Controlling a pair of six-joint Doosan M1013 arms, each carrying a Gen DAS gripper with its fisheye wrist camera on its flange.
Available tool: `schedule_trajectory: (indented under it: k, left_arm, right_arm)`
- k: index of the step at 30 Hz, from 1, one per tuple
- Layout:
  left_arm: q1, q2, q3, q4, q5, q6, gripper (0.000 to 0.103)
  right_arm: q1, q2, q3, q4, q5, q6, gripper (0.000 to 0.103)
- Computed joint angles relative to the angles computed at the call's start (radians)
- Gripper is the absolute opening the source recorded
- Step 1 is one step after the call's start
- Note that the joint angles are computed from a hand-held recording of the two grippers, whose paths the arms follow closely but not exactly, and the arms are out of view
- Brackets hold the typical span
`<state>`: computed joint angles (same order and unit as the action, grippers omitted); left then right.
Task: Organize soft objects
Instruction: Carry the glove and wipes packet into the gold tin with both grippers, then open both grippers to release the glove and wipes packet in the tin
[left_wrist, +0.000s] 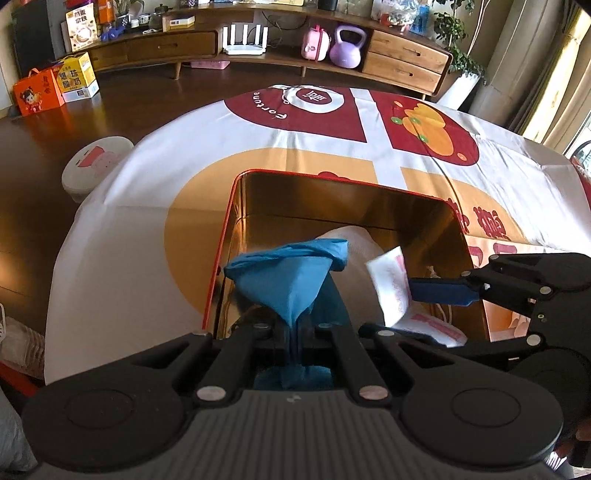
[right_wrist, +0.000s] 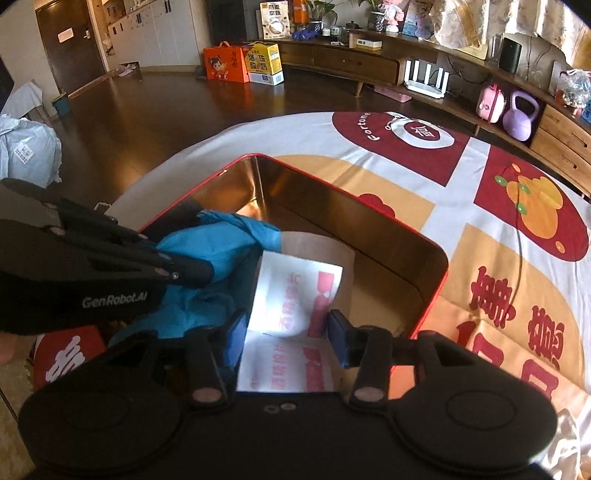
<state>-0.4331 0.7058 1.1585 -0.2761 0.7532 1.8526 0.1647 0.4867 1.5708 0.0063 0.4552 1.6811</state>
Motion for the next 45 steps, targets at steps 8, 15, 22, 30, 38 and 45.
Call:
schedule_trajectory:
  k: [8,15,22,30,38,45]
  left_arm:
    - [-0.007,-0.019,0.023,0.043,-0.025,-0.014,0.005]
    - [-0.004,-0.043,0.051,0.049,-0.057,-0.037,0.006]
    - [-0.007,-0.059,0.067,0.049,-0.078,-0.052,0.053]
    - [-0.007,-0.105,0.123,-0.005,-0.129,-0.021,0.069]
    - [-0.016,-0.166,0.194,-0.070,-0.183,0.020,0.071]
    - [-0.040,-0.216,0.255,-0.194,-0.231,0.134,0.085]
  right_arm:
    - [0.002,-0.028,0.030,0.031,-0.028,-0.039,0.068]
    - [-0.001,-0.061,0.058,0.072,-0.051,-0.073,0.071]
    - [-0.004,-0.094,0.089,0.075,-0.073,-0.071,0.072]
    - [-0.022,-0.164,0.161,0.131,-0.134,-0.096,0.075]
    - [-0.030,-0.250,0.248,0.133,-0.199,-0.073,0.083]
    - [-0.037,-0.313,0.318,0.125,-0.244,-0.024,0.094]
